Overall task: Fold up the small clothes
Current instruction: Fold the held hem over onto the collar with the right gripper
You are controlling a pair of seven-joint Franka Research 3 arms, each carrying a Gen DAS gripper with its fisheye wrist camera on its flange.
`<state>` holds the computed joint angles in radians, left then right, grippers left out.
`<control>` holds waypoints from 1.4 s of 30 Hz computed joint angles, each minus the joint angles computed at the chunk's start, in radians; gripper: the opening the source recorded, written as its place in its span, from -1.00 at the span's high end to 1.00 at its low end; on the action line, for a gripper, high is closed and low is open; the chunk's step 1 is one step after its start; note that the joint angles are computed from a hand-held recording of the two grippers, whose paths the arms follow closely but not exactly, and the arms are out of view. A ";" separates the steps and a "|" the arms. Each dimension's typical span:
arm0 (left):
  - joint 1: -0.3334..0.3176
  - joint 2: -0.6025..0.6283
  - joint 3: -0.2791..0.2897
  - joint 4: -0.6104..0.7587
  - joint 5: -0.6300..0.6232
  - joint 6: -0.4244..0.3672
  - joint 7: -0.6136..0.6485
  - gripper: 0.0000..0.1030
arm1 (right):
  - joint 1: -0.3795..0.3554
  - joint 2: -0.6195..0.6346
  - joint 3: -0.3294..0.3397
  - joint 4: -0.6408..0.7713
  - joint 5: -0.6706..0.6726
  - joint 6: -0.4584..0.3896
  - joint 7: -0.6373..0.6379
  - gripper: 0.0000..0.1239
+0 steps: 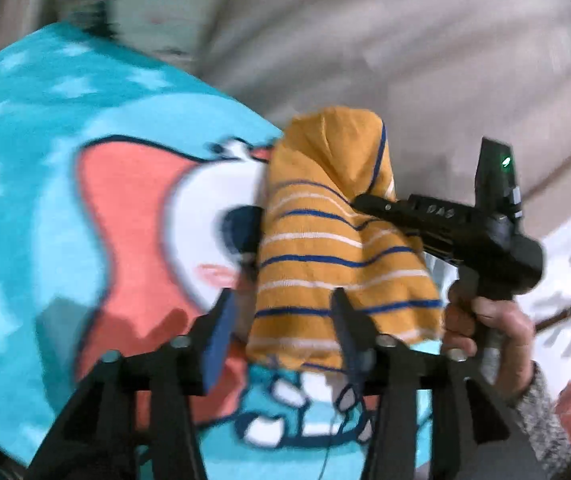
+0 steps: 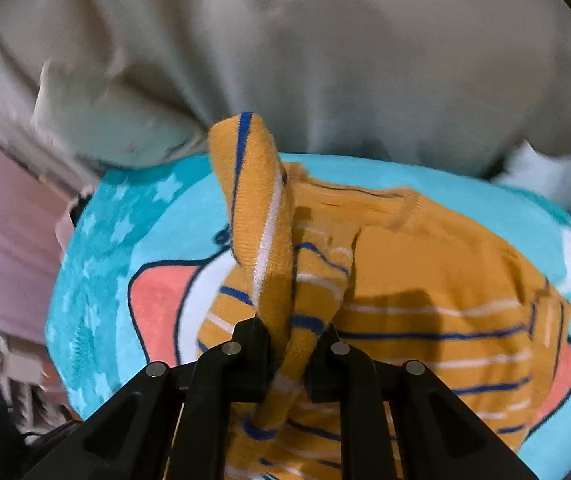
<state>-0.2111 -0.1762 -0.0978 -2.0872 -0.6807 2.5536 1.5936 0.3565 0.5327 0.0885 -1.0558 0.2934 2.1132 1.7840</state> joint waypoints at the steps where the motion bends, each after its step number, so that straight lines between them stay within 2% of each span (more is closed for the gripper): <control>1: -0.010 0.051 -0.017 0.041 0.022 0.003 -0.001 -0.06 | -0.022 -0.019 0.006 -0.045 0.036 0.026 -0.003 0.79; 2: -0.016 0.094 -0.033 0.079 0.043 -0.008 0.004 -0.01 | -0.043 -0.046 0.011 -0.087 0.067 0.039 -0.012 0.79; 3: -0.017 0.129 -0.048 0.111 0.072 -0.023 0.002 0.47 | -0.060 -0.063 0.015 -0.123 0.099 0.053 -0.018 0.79; 4: -0.017 0.163 -0.069 0.148 0.149 -0.048 -0.048 0.66 | -0.075 -0.083 0.016 -0.158 0.122 0.061 -0.027 0.79; 8: -0.030 0.198 -0.124 0.197 0.244 -0.042 -0.123 0.67 | -0.111 -0.165 0.006 -0.283 0.175 0.113 -0.056 0.80; 11: -0.039 0.250 -0.150 0.255 0.249 -0.059 -0.116 0.67 | -0.150 -0.253 -0.006 -0.400 0.223 0.149 -0.115 0.80; 13: -0.055 0.278 -0.167 0.282 0.310 -0.069 -0.138 0.67 | -0.172 -0.302 -0.022 -0.478 0.247 0.162 -0.139 0.80; 17: -0.084 0.340 -0.188 0.323 0.434 -0.105 -0.190 0.67 | -0.198 -0.345 -0.049 -0.595 0.267 0.176 -0.131 0.79; 20: -0.073 0.333 -0.197 0.322 0.433 -0.141 -0.174 0.67 | -0.212 -0.365 -0.050 -0.686 0.327 0.227 -0.158 0.74; 22: -0.054 0.305 -0.198 0.309 0.381 -0.152 -0.132 0.63 | -0.224 -0.392 -0.051 -0.725 0.382 0.249 -0.182 0.62; 23: -0.048 0.300 -0.193 0.311 0.373 -0.152 -0.119 0.47 | -0.222 -0.410 -0.059 -0.741 0.360 0.260 -0.162 0.44; 24: -0.043 0.278 -0.187 0.294 0.371 -0.139 -0.113 0.31 | -0.215 -0.440 -0.070 -0.767 0.297 0.286 -0.122 0.36; 27: -0.032 0.253 -0.158 0.274 0.408 -0.101 -0.160 0.19 | -0.213 -0.519 -0.083 -0.831 0.203 0.352 -0.082 0.36; 29: -0.028 0.269 -0.147 0.294 0.446 -0.114 -0.219 0.19 | -0.212 -0.556 -0.083 -0.854 0.248 0.375 -0.132 0.37; 32: -0.022 0.331 -0.132 0.344 0.526 -0.133 -0.334 0.14 | -0.193 -0.548 -0.078 -0.838 0.389 0.346 -0.252 0.37; 34: -0.023 0.352 -0.135 0.374 0.576 -0.202 -0.371 0.13 | -0.183 -0.496 -0.069 -0.802 0.420 0.291 -0.247 0.37; 36: 0.006 0.355 -0.148 0.378 0.495 -0.226 -0.326 0.13 | -0.181 -0.435 -0.066 -0.769 0.361 0.234 -0.184 0.33; 37: 0.018 0.347 -0.154 0.367 0.460 -0.213 -0.294 0.13 | -0.181 -0.427 -0.067 -0.774 0.328 0.230 -0.163 0.32; 38: 0.027 0.336 -0.156 0.361 0.436 -0.200 -0.263 0.11 | -0.189 -0.441 -0.064 -0.794 0.365 0.250 -0.184 0.31; 41: 0.039 0.313 -0.149 0.341 0.407 -0.150 -0.204 -0.26 | -0.203 -0.483 -0.071 -0.824 0.382 0.258 -0.190 0.10; 42: 0.047 0.320 -0.146 0.344 0.384 -0.127 -0.188 -0.37 | -0.203 -0.498 -0.074 -0.834 0.350 0.277 -0.189 0.04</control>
